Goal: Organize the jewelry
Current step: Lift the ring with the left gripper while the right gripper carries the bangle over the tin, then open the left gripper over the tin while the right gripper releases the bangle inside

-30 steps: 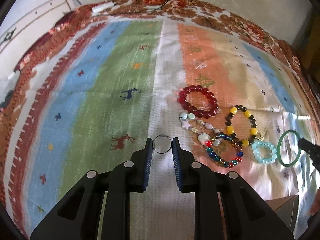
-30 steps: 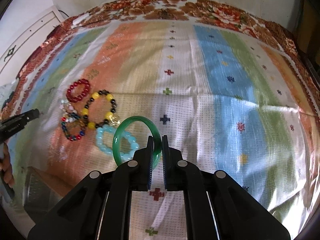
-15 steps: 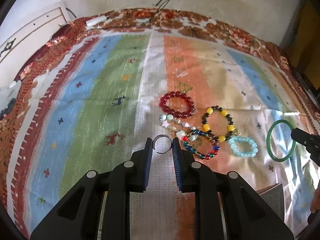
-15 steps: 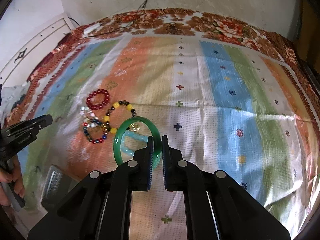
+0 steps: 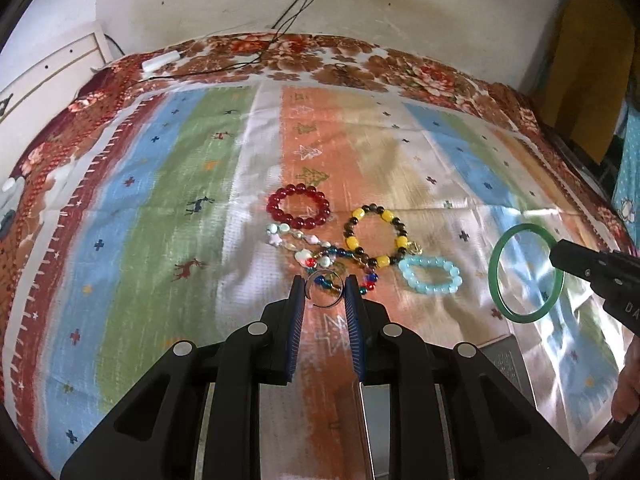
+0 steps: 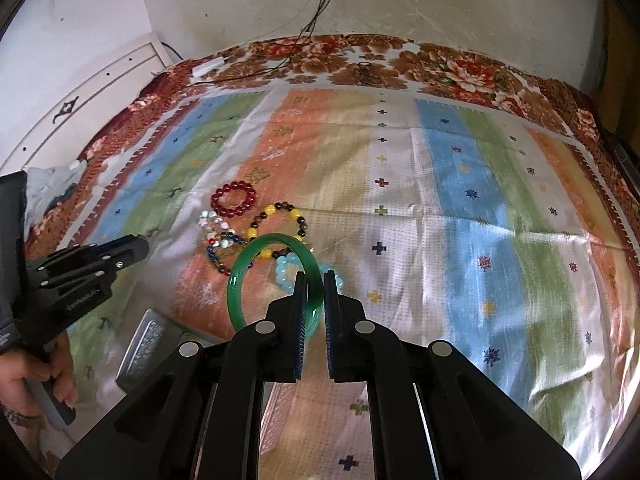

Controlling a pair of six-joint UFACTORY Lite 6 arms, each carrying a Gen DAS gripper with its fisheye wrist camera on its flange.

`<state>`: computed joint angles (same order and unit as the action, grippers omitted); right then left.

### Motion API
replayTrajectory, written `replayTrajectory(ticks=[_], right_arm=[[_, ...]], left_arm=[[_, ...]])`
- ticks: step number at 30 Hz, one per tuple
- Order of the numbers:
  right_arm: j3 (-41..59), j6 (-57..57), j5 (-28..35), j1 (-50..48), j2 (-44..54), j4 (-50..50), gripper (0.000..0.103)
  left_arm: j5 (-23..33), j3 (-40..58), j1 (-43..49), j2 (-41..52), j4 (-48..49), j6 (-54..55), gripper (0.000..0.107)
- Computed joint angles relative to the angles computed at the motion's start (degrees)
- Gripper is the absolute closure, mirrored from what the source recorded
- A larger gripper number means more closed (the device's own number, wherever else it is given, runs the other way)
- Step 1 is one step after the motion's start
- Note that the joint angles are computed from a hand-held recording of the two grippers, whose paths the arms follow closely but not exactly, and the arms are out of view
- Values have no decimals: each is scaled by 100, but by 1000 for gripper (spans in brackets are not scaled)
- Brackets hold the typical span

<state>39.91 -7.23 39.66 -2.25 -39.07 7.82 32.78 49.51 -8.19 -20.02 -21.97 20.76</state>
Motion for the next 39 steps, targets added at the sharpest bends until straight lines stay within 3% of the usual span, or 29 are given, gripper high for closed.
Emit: replayTrajectory(ticks=[9,21,31,33,34,35,38,39], right_arm=[[-159,333,241,349,-465,-152,94],[-671,1916,629,1590,-1238,-1004,94],[-980,2506,817,2123,-1571,-1130,93],[-1044,2174,804,1908,-1533,-767,93],[-1076,1747,810,1621,-1489,-361,93],[-1097,1438,836,1377,-1417,-70,92],[-1084,1411,842,1238,-1421,-122,86],[-1075,1391,856,1201,-1441,-114,78]], left_arm=[[136,-480,-81,-816,-106,135,87],[342,-1087,-551,-1817,158,-243,87],[457,-1283,-905,-2087,502,-636,87],[435,-1279,-1001,-2063,610,-751,75],[417,-1277,-1049,-2057,683,-823,58],[404,-1282,-1078,-2076,736,-875,52],[344,-1293,-1121,-2131,966,-1115,52],[335,-1289,-1093,-2127,968,-1128,52]])
